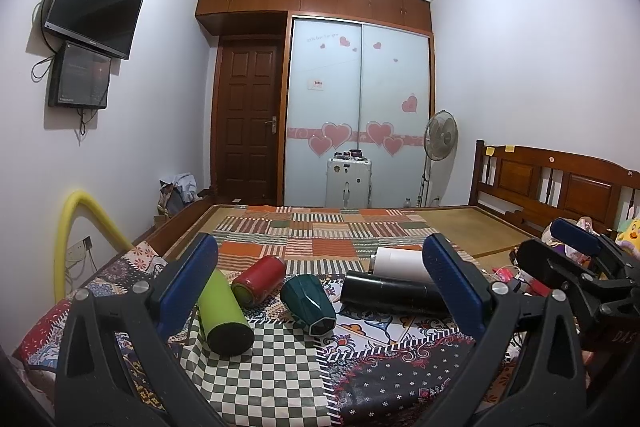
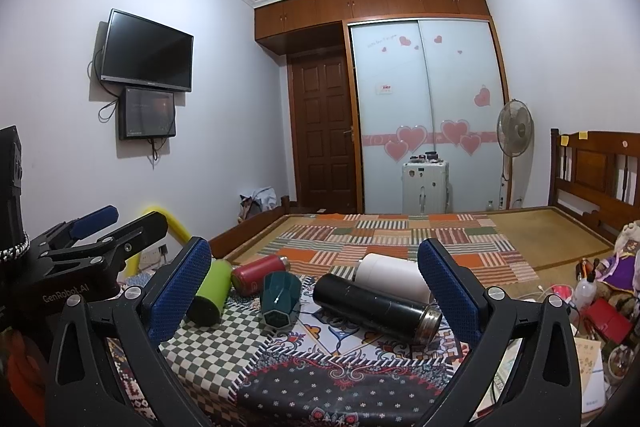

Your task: Flip cup upright

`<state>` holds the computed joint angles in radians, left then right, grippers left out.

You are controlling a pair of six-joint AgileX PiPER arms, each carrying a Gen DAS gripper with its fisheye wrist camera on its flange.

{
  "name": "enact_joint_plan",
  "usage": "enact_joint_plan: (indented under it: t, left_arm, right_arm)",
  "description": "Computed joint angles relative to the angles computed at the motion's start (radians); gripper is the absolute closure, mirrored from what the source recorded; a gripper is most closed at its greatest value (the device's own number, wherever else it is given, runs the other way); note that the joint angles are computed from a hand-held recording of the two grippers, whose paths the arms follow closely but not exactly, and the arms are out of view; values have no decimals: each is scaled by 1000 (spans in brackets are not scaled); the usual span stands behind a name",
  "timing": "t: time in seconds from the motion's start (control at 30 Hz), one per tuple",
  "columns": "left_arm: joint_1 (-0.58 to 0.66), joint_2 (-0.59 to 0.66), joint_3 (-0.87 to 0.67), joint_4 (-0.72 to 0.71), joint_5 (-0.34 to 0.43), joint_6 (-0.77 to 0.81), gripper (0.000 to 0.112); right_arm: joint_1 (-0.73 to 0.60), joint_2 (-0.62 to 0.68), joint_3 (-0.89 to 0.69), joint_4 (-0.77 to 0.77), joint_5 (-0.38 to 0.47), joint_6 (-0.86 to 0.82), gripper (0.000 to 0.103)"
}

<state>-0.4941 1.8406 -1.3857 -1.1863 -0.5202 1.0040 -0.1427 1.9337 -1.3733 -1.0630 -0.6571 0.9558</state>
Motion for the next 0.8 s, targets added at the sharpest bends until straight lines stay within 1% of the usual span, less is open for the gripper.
enact_joint_plan:
  t: [0.8]
  left_arm:
    - [2, 24, -27, -9, 7, 17, 9]
  right_arm:
    - [10, 29, -32, -15, 21, 15, 0]
